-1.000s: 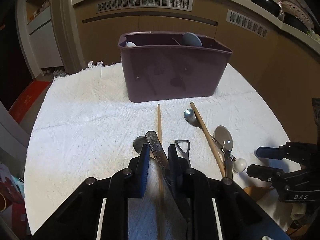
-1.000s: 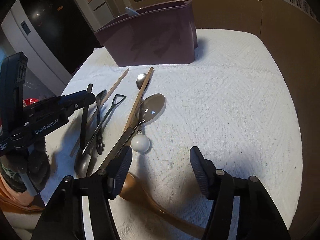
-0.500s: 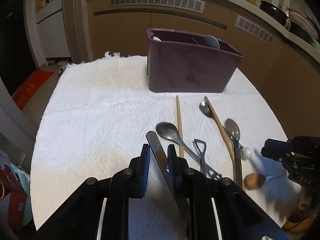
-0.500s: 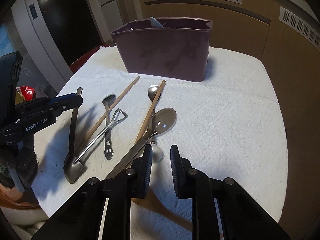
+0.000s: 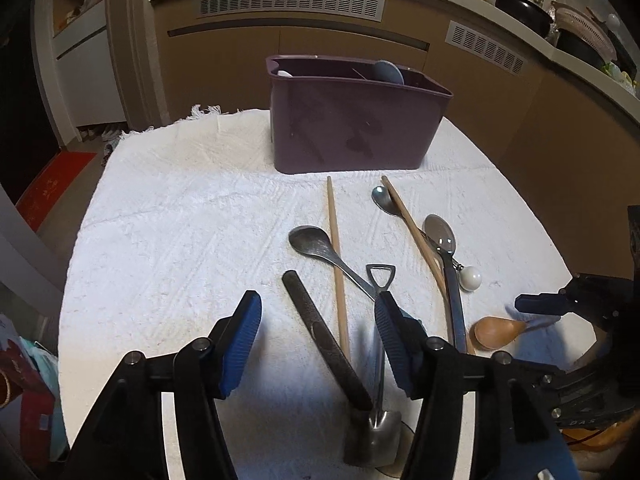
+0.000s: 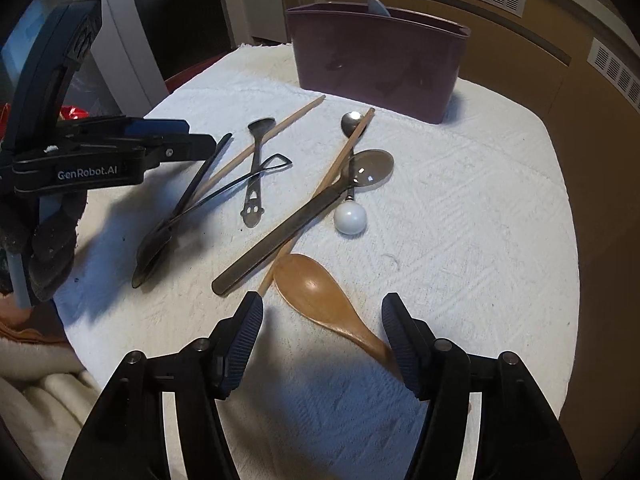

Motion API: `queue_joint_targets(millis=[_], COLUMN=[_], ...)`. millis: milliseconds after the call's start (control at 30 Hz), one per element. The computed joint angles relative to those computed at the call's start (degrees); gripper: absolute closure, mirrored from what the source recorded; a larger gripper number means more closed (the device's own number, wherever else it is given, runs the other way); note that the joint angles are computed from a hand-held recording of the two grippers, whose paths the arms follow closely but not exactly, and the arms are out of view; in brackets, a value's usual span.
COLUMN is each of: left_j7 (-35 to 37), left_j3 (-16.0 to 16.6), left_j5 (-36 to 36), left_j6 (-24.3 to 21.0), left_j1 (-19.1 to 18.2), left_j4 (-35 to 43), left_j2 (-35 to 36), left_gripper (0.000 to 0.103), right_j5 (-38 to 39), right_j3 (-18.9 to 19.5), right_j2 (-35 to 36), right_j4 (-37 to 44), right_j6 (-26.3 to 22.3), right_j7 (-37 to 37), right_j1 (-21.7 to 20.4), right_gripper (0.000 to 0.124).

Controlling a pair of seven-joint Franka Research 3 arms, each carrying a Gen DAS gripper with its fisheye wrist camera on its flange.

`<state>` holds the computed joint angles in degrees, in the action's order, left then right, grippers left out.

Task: Organize utensils
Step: 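Close the right tool on the wooden spoon while the left tool holds the dark spatula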

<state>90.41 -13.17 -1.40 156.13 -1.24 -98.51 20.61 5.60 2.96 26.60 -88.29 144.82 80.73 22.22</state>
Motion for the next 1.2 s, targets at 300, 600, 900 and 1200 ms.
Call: queue_joint_targets(millis=[300,600,900,1200], left_j7=[-2.32,1.32,1.61,2.15], left_j3=[1.74,0.19,0.69,0.48], left_j5=[2.03,1.16,2.04,1.52], left_j6=[0.05,-0.28,-0.32,-0.02], left_j1=[0.53,0.48,-0.95,-0.76], left_j4=[-3.24,-3.63,-3.97,-4.67], left_j2=[-2.52,-2.68,-3.06,-3.23], left_gripper=[0.043,0.040,0.034,0.033], right_j5=[0.21,2.35,3.05,1.02], right_j3=[0.86,-0.06,-0.02,-0.10], right_j2=[3.79,0.30,-2.16,0.90], right_j4=[5.53,2.75,-1.21,1.57], right_j6=[-4.60,-0.08,0.11,-2.95], right_j7=[-5.14,-2.54,-2.07,-4.97], right_j1=[-0.17,-1.18,-3.41,-1.56], right_gripper=[0.085,0.119,0.109,0.080])
